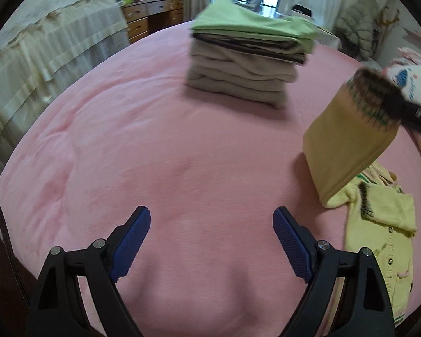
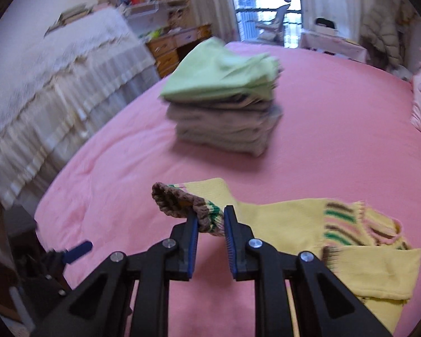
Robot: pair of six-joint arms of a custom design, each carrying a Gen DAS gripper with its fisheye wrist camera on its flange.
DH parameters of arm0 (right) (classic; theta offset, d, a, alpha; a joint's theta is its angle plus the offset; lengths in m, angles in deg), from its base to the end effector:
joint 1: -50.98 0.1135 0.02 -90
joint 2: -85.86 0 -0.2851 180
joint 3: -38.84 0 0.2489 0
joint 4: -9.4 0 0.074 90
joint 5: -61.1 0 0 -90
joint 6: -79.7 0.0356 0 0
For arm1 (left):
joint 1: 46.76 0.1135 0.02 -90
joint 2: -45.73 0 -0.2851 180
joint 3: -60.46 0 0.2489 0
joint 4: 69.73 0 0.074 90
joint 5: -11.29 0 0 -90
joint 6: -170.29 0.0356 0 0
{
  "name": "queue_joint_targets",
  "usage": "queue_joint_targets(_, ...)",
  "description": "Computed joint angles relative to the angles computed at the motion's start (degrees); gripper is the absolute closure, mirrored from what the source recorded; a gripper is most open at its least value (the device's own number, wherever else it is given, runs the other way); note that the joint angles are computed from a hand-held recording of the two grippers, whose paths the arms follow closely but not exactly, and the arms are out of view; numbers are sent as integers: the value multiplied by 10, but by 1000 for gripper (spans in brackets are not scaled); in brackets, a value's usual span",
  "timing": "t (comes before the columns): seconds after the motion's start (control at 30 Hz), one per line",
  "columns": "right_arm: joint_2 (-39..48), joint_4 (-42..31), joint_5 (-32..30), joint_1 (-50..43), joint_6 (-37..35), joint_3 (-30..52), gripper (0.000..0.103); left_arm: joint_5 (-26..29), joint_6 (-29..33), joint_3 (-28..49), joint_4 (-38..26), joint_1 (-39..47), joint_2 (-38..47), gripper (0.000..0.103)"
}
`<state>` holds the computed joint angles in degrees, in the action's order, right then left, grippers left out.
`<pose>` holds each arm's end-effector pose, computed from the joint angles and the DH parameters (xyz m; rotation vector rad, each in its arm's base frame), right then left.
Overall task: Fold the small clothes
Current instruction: 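Lift the cuff with the right tool and fold the sleeve across the body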
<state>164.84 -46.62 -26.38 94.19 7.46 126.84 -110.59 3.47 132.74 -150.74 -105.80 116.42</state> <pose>0.2096 0.1947 0.3522 -0.5163 2.3823 0.4409 0.1158 -0.1564 0.2870 -0.4622 2.5173 0.0550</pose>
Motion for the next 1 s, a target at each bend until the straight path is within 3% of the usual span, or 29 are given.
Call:
queue_joint_targets(0.3, -92, -37, -120, -314, -116, -49, 86, 43, 133, 201, 80, -1, 242, 15)
queue_joint_targets(0.53, -88, -35, -239, -549, -211, -95, 86, 73, 166, 312, 100, 5, 373, 15)
queue_joint_targets(0.6, -76, -29, -262, -598, -233, -109, 86, 81, 165, 333, 102, 6, 400, 15)
queue_joint_targets(0.67, -60, -19, -276, -640, -257, -125, 94, 95, 167, 347, 105, 12, 422, 15)
queue_joint_targets(1.0, 70, -6, -291, -749, -314, -170, 93, 126, 177, 349, 103, 24, 454, 15)
